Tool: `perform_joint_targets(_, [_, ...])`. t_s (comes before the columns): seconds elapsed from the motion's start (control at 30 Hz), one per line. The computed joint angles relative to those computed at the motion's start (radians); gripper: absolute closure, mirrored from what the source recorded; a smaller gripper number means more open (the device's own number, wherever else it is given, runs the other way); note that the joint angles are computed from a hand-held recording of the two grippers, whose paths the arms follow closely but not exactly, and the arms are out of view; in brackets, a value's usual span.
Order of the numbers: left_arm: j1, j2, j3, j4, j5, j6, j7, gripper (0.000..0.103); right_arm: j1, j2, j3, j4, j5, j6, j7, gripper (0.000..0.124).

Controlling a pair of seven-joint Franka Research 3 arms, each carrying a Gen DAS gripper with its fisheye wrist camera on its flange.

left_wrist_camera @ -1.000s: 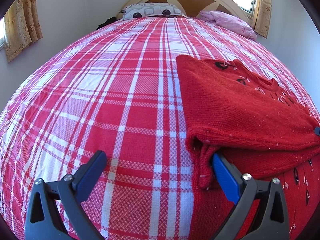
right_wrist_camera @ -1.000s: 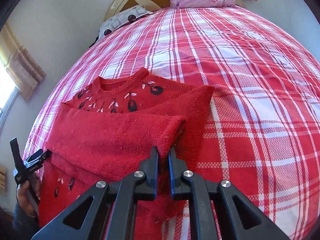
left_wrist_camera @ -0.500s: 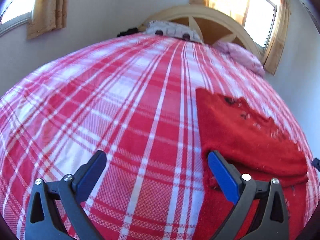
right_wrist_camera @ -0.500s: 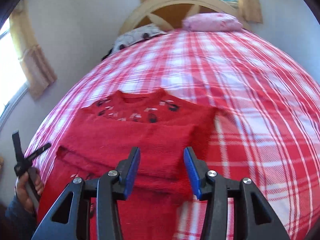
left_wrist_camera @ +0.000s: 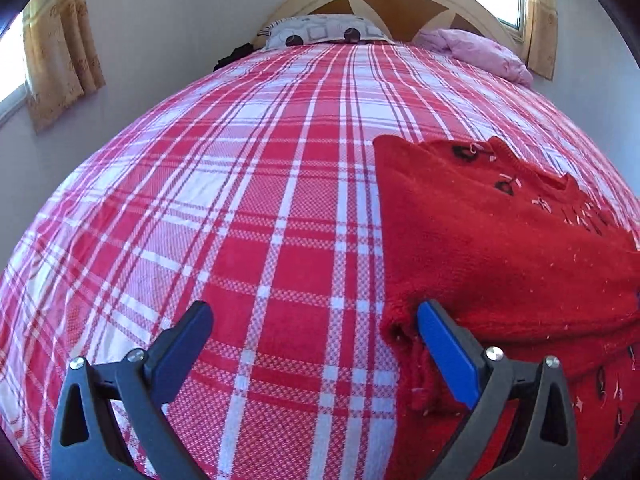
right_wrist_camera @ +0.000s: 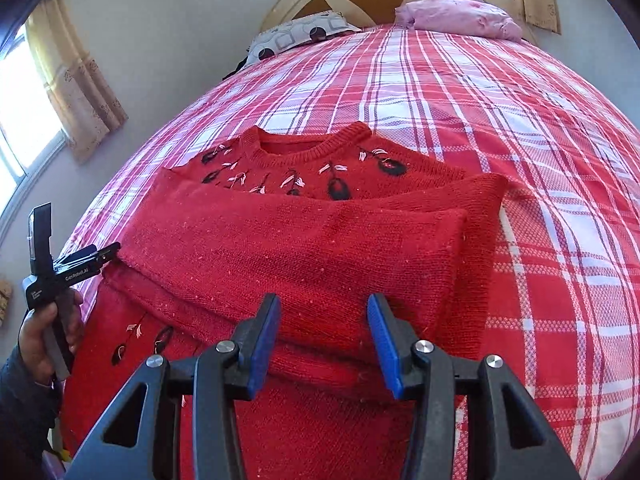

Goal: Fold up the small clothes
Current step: 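Release the folded hem with the right tool and hold both tools above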

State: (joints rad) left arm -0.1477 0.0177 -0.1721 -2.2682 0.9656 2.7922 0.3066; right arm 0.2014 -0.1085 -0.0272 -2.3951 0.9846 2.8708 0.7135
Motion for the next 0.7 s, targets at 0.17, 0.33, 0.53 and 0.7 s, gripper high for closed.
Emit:
perform_joint_targets(0.17, [0.001,-0.019,-0.003,-0.027,0.022,0.012,-0.033,0.0,0.008,-0.01,0.016,-0.035,-0.079,0.061,0.042,0.077])
perform_joint_targets(0.33, [0.007,-0.02,-0.003,-0.034,0.015,0.029,-0.033,0.0,0.02,-0.03,0.017,-0.058,-0.117,0.096,0.09,0.077])
perform_joint_targets(0.53, [0.012,-0.018,-0.002,-0.038,-0.001,0.044,-0.026,0.0,0.006,-0.027,0.023,-0.074,-0.258,0.098,0.201,0.077])
perform_joint_targets(0.7, [0.013,-0.027,-0.003,-0.052,-0.008,0.043,-0.022,0.0,0.007,-0.03,0.031,-0.097,-0.35,0.133,0.273,0.077])
